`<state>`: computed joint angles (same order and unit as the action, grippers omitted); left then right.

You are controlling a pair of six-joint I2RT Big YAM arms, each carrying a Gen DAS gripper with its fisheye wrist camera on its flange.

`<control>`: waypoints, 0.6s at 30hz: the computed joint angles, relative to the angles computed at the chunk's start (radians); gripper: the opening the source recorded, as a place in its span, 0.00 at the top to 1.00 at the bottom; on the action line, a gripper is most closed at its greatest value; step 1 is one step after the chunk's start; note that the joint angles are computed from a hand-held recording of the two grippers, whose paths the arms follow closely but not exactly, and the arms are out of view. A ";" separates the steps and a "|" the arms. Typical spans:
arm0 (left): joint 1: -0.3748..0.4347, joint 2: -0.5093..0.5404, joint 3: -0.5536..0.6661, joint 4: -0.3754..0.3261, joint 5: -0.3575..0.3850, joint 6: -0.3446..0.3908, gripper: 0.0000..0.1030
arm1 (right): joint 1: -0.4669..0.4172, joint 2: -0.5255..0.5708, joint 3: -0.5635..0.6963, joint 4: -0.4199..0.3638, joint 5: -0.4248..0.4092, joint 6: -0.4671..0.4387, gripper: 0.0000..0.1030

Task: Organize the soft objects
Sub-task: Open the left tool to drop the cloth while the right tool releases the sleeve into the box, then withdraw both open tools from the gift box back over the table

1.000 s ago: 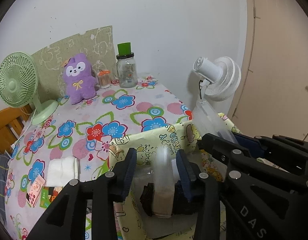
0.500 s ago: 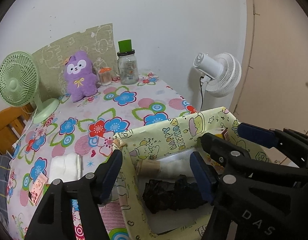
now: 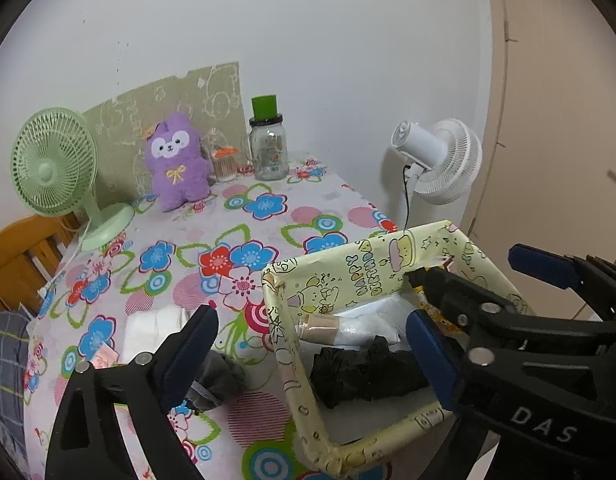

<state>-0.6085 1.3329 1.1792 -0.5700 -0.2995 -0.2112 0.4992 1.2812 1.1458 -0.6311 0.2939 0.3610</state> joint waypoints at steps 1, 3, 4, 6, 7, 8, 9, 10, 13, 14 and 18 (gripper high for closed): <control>-0.002 -0.008 -0.006 0.005 -0.005 0.005 0.02 | 0.004 -0.002 0.000 -0.001 0.002 0.002 0.18; -0.005 -0.023 -0.017 0.010 -0.023 0.011 0.02 | 0.015 -0.006 0.001 -0.005 0.013 0.008 0.17; -0.004 -0.031 -0.023 0.011 -0.027 0.012 0.01 | 0.022 -0.011 -0.001 -0.003 0.020 0.010 0.17; 0.000 -0.046 -0.033 0.011 -0.024 0.010 0.00 | 0.036 -0.021 -0.004 -0.002 0.028 0.013 0.17; 0.002 -0.055 -0.038 0.007 -0.020 0.006 0.00 | 0.040 -0.023 -0.004 -0.003 0.030 0.014 0.17; 0.005 -0.065 -0.044 0.005 -0.016 0.002 0.00 | 0.046 -0.026 -0.005 -0.003 0.032 0.015 0.17; 0.007 -0.072 -0.048 0.003 -0.014 0.000 0.00 | 0.056 -0.030 -0.006 -0.001 0.038 0.016 0.17; 0.009 -0.080 -0.052 -0.001 -0.013 -0.001 0.00 | 0.062 -0.033 -0.007 -0.001 0.044 0.016 0.17; 0.013 -0.102 -0.065 -0.007 -0.013 -0.006 0.00 | 0.084 -0.040 -0.008 0.004 0.063 0.019 0.17; 0.015 -0.109 -0.070 -0.008 -0.014 -0.008 0.00 | 0.093 -0.043 -0.009 0.006 0.067 0.019 0.17; 0.020 -0.137 -0.090 -0.011 -0.023 -0.011 0.00 | 0.119 -0.048 -0.005 0.001 0.080 0.024 0.17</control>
<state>-0.5884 1.1964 1.0892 -0.5808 -0.3227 -0.2222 0.6181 1.2332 1.1404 -0.6306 0.3740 0.3854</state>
